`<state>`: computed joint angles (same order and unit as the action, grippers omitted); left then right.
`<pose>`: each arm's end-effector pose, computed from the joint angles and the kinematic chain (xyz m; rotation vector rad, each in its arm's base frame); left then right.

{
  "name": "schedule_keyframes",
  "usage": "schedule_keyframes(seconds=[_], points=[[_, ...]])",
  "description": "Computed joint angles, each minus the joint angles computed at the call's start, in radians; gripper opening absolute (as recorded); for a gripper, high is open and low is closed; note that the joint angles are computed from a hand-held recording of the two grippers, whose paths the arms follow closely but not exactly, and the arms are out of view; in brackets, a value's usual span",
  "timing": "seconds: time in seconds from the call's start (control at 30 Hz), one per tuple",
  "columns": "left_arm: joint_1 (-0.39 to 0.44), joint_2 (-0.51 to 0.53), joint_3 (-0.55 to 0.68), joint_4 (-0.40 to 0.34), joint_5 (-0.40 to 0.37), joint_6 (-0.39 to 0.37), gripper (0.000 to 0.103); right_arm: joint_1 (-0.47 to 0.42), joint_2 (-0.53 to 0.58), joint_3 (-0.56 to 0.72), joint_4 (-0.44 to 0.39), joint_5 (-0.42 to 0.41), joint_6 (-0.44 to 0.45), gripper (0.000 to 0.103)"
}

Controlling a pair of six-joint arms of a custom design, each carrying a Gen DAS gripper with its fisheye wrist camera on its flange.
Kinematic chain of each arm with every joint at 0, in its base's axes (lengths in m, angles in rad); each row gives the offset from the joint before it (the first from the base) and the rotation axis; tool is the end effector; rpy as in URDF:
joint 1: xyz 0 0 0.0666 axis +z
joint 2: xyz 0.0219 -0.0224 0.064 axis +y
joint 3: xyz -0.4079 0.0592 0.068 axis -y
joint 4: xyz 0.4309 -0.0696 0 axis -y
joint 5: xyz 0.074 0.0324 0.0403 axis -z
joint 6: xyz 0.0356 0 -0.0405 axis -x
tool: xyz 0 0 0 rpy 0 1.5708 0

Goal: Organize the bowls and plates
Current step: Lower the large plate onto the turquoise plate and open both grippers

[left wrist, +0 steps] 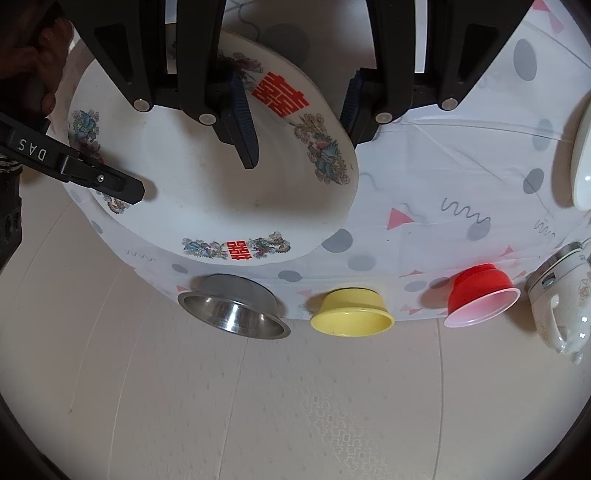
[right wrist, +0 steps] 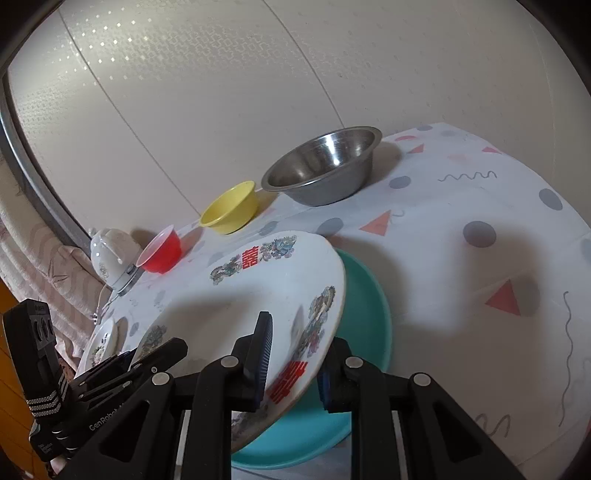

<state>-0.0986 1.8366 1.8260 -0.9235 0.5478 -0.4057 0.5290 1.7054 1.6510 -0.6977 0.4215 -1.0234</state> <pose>0.6822 -0.0865 0.4177 0.8083 2.2529 -0.5416 0.5704 0.3161 0.4294 0.7553 2.1368 0.3414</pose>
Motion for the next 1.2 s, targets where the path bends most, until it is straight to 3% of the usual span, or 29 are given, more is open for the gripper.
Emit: schedule_keyframes(seconds=[0.7,1.0,1.1,1.2], points=[[-0.011,-0.008,-0.019,0.005,-0.049,-0.028,0.043,-0.005,-0.024,-0.060,0.019,-0.024,-0.061,0.023],[0.004,-0.024,-0.035,0.023,-0.035,-0.027,0.043,0.009,-0.054,-0.091,0.021,0.017,-0.085,0.023],[0.002,-0.028,-0.044,0.032,-0.042,-0.041,0.036,0.013,-0.053,-0.089,0.013,0.028,-0.084,0.023],[0.000,-0.033,-0.053,0.042,-0.050,-0.039,0.036,0.020,-0.044,-0.073,-0.018,0.051,-0.068,0.020]])
